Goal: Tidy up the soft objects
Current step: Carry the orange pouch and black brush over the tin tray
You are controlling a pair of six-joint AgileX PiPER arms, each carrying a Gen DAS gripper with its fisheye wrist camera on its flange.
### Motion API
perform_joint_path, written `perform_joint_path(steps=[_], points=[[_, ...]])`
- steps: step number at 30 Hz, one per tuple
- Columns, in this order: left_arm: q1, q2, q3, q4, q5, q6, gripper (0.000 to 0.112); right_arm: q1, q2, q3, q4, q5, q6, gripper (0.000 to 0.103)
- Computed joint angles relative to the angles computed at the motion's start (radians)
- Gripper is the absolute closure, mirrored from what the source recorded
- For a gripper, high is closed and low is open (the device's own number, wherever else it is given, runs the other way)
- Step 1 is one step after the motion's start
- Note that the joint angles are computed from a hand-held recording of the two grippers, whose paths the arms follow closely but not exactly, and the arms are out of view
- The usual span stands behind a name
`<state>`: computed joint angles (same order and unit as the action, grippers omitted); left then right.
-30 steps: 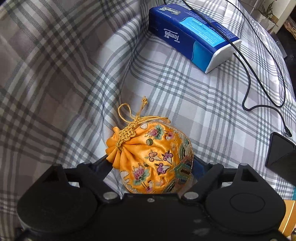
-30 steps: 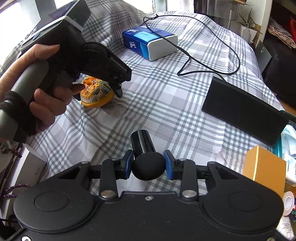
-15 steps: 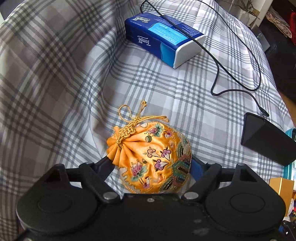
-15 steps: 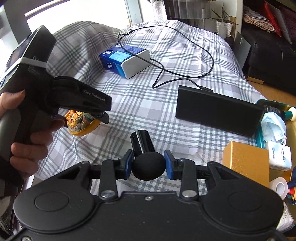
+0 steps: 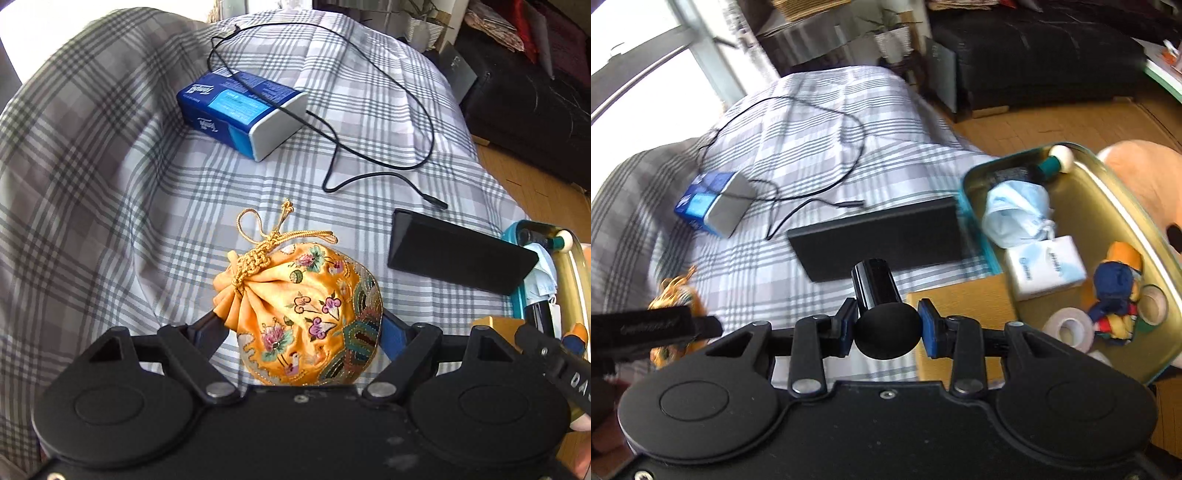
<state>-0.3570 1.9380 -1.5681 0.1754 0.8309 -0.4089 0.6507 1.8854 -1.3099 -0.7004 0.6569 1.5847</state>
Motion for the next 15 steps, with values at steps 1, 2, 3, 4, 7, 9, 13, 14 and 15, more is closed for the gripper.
perform_joint_path(steps=[1, 2, 3, 4, 7, 9, 13, 14, 15], points=[[-0.019, -0.004, -0.001, 0.006, 0.001, -0.005, 0.03, -0.017, -0.005, 0.001, 0.008, 0.034, 0.011, 0.066], [-0.038, -0.007, -0.002, 0.01, 0.001, -0.008, 0.03, -0.032, -0.009, 0.004, 0.009, 0.067, 0.024, 0.066], [-0.057, -0.005, -0.015, 0.011, 0.007, -0.008, 0.03, -0.049, -0.015, 0.011, 0.012, 0.093, 0.033, 0.066], [-0.077, 0.0, -0.03, 0.011, 0.014, -0.008, 0.03, -0.067, -0.021, 0.016, 0.019, 0.113, 0.032, 0.066], [-0.132, 0.017, -0.082, -0.003, 0.036, 0.008, 0.03, -0.137, -0.057, 0.049, 0.051, 0.136, -0.001, 0.066], [-0.175, 0.038, -0.127, -0.013, 0.051, 0.02, 0.03, -0.173, -0.088, 0.08, 0.046, 0.133, -0.004, 0.066], [-0.25, 0.08, -0.209, -0.03, 0.077, 0.039, 0.03, -0.247, -0.138, 0.124, 0.052, 0.108, -0.01, 0.066], [-0.266, 0.09, -0.225, -0.034, 0.081, 0.045, 0.03, -0.27, -0.15, 0.133, 0.066, 0.091, -0.02, 0.066], [-0.286, 0.106, -0.251, -0.037, 0.089, 0.049, 0.03, -0.291, -0.161, 0.145, 0.078, 0.073, -0.027, 0.066]])
